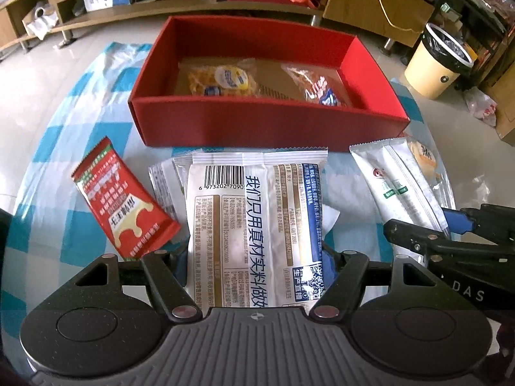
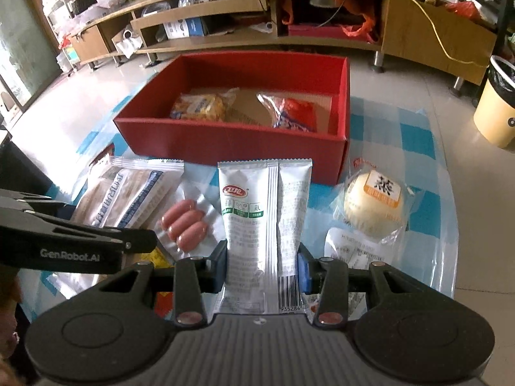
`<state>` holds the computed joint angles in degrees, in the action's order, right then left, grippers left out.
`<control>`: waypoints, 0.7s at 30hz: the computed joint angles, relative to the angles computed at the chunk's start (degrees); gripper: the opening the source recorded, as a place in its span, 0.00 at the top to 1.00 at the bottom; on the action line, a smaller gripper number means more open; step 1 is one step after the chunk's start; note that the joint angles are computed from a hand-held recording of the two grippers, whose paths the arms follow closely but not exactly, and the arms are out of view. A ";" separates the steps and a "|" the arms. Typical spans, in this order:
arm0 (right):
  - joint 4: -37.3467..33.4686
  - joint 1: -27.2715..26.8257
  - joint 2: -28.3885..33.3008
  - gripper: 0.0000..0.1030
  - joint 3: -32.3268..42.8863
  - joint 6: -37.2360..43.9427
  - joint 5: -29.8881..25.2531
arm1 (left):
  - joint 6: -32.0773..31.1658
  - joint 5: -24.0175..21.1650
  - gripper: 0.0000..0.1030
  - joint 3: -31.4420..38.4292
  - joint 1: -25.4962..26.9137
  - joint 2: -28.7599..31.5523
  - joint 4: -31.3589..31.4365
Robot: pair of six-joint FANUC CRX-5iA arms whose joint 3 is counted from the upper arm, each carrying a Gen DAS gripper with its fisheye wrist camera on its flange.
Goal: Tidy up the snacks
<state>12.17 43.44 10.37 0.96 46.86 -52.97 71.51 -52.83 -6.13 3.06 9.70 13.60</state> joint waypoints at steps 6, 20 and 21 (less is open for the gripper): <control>1.66 0.04 -0.21 0.60 -0.36 -0.98 1.60 | 0.46 1.08 0.25 0.55 -0.31 -0.15 0.30; 3.51 -0.78 -0.61 0.60 -0.64 -2.52 4.96 | 1.40 3.57 0.25 1.86 -1.64 -0.02 -0.82; 3.58 -0.81 -0.58 0.60 -0.54 -2.60 5.14 | 1.52 3.68 0.25 1.97 -1.72 -0.01 -0.92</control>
